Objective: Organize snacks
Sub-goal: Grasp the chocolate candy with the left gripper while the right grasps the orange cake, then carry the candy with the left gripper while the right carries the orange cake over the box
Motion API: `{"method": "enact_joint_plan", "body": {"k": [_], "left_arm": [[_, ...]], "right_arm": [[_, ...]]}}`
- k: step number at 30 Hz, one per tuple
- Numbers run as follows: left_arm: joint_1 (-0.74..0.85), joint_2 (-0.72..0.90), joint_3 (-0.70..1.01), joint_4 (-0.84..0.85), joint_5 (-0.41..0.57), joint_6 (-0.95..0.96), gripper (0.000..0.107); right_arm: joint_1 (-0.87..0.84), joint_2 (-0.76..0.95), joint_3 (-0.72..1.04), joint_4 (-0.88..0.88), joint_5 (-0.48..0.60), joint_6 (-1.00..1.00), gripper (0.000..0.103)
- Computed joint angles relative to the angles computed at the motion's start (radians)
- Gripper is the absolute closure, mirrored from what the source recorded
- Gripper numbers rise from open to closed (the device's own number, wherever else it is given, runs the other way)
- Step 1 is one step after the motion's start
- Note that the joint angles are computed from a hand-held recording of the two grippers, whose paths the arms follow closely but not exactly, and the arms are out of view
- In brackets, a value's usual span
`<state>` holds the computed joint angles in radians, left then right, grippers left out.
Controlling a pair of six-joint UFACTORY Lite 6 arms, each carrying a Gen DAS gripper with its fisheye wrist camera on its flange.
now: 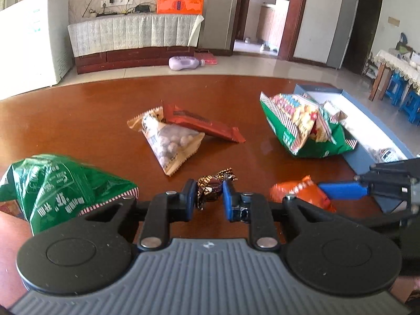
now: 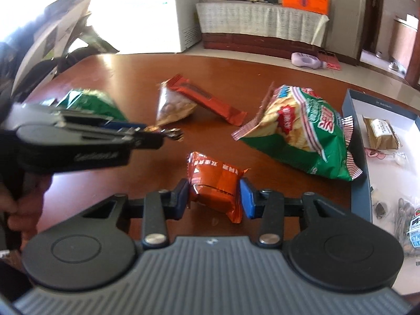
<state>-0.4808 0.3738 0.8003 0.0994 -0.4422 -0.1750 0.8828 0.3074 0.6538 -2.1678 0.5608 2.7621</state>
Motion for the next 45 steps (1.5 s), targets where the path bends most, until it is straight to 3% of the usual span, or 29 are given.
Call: {"method": "enact_joint_plan", "body": {"k": [4, 6, 9, 12, 15, 21, 27, 45], "left_arm": [[-0.010, 0.042, 0.028, -0.053, 0.022, 0.053, 0.081], [-0.011, 0.058, 0.039, -0.065, 0.030, 0.070, 0.081], [-0.001, 0.067, 0.040, -0.046, 0.021, 0.053, 0.081], [0.003, 0.072, 0.043, -0.029, 0.016, 0.042, 0.081], [0.001, 0.074, 0.045, -0.026, 0.016, 0.039, 0.081], [-0.022, 0.060, 0.040, -0.060, 0.027, 0.060, 0.081], [-0.051, 0.009, 0.012, -0.163, 0.024, 0.110, 0.081], [-0.273, -0.033, 0.093, -0.748, 0.015, 0.523, 0.081]], "right_arm": [[0.026, 0.045, 0.029, 0.132, 0.008, -0.132, 0.027], [0.032, 0.048, 0.027, 0.173, 0.027, -0.156, 0.020], [0.013, 0.041, 0.016, 0.148, 0.021, -0.123, 0.019], [-0.024, 0.045, 0.008, 0.037, 0.000, -0.020, 0.021], [-0.041, 0.025, -0.003, -0.032, -0.017, 0.033, 0.046], [-0.012, -0.028, -0.024, -0.016, -0.026, 0.014, 0.059], [0.029, -0.078, -0.048, 0.057, -0.006, -0.062, 0.060], [0.145, -0.427, -0.273, 0.293, 0.130, -0.252, 0.060]]}}
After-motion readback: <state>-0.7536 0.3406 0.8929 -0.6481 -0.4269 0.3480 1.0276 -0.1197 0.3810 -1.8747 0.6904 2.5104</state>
